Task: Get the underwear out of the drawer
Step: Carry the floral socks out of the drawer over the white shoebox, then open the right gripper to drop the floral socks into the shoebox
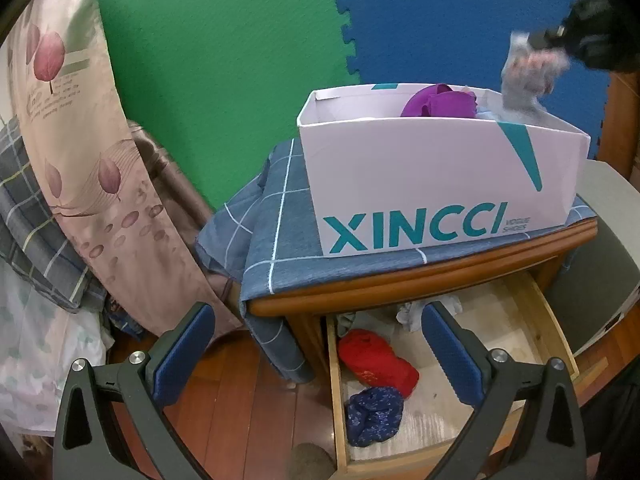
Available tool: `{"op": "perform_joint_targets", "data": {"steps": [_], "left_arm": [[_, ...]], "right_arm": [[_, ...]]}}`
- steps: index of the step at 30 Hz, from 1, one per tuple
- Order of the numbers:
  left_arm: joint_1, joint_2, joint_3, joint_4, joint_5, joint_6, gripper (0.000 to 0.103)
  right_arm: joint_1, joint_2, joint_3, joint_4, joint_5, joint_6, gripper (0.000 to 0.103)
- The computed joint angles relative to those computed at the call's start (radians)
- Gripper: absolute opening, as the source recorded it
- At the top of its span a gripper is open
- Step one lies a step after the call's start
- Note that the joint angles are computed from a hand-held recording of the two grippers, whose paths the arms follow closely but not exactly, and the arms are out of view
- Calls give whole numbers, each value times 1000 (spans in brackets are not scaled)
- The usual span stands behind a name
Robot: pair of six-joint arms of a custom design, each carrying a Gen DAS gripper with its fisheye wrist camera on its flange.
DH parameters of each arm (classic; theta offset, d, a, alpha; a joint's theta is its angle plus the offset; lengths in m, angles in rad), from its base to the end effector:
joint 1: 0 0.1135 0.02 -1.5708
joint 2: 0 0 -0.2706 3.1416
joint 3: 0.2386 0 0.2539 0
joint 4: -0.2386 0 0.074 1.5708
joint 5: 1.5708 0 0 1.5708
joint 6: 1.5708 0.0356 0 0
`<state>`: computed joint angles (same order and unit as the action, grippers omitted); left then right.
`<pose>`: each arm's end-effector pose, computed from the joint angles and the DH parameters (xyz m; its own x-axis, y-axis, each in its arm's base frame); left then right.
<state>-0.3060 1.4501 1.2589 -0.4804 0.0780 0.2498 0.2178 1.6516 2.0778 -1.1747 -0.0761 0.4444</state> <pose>0.3107 -0.1011 0.3260 -0.4863 0.4121 -0.7705 0.4941 0.8570 0.1465 0.3137 0.0722 0.4653 -0.7159 0.2806 -0.6393 0.0420 0.9313 0.3617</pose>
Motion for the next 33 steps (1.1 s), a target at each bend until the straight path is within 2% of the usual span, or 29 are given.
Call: {"op": "perform_joint_targets", "data": {"steps": [11,14,16,18,22,25,29,33], "left_arm": [[49,42,57,-45,49,-41,103],[66,59,77,-63,62,-55,103],[75,63,82,-71,71,-59,103],[77,67,86,-73,71,-61,103],[84,75,95,-83,79,-64,103],[90,89,112,-103,87,-69,103],[81,90,109,-102,73,-60,103],[55,84,95,-97,44,-42,103]], "right_arm": [[32,105,-78,-15,139,-37,7],[41,90,-100,6,150,-31,15],[56,67,-119,28,172,-16,30],[88,-9,-202,102,237,-4,40],[162,-206,-412,281,311,-3,41],[295,-400,-633,440,379,-20,41],[481,-489,-777,429,524,11,42],[511,-575,-941,463,499,132,42]]}}
